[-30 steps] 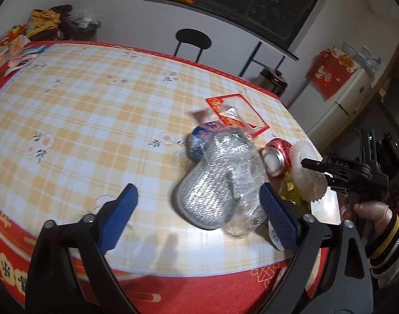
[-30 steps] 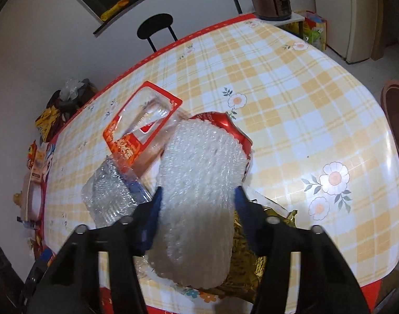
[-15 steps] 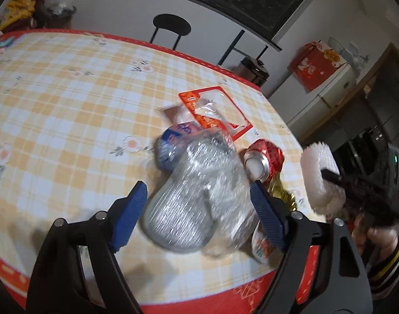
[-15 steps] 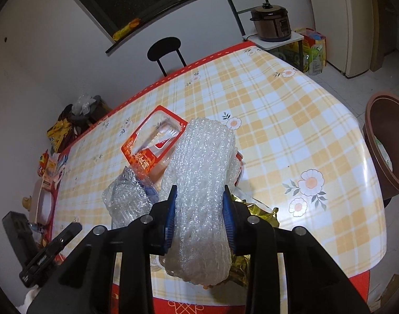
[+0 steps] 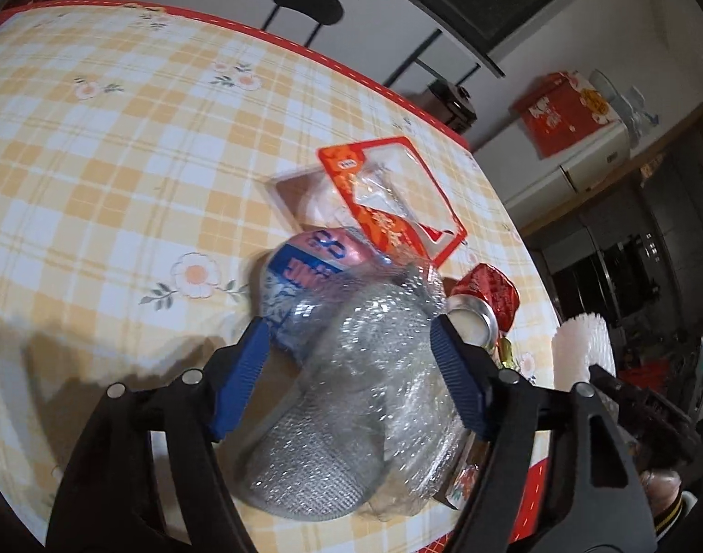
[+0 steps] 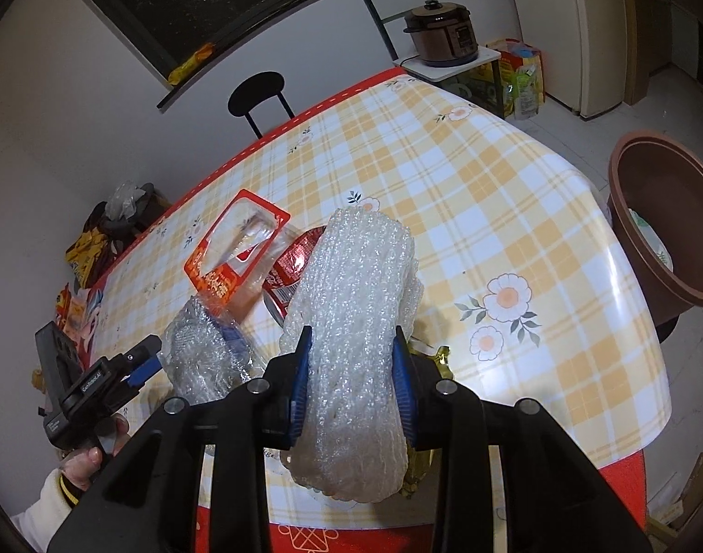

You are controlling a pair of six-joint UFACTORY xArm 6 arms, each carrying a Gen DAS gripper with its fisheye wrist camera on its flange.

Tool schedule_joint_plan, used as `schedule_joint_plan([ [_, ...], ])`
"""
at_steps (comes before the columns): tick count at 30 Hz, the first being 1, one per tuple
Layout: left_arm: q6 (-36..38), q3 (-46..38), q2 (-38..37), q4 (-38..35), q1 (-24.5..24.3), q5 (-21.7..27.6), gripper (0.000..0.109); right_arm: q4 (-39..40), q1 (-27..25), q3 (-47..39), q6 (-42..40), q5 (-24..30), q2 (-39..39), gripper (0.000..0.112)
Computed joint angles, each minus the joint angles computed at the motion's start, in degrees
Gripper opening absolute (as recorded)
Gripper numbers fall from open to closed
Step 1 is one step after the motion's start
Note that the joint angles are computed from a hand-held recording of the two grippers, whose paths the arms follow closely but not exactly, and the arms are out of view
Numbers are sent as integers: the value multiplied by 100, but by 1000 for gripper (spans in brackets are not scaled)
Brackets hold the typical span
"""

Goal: Collect trash
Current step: 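Grasp the clear plastic tray with the left gripper while the right gripper holds bubble wrap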

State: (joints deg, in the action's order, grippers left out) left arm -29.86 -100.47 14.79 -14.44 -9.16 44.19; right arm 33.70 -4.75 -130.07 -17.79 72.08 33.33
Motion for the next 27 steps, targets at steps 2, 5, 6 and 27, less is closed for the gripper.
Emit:
schedule_joint_plan([
  [2,56,-80,111,-72,-1,-12,72,-21,11,-126,-33,3,46,32],
  [5,32,-99,179,-94,-7,-45,70,-63,18,-150,-52,-18,43,32],
  [6,-6,-142,206,-7,-19,-4,64,-70,13,-117,-52,-15,22,32],
  [27,-67,-9,-303,910,-276,-57,36,210,18,317,-316,-70,-264,32],
])
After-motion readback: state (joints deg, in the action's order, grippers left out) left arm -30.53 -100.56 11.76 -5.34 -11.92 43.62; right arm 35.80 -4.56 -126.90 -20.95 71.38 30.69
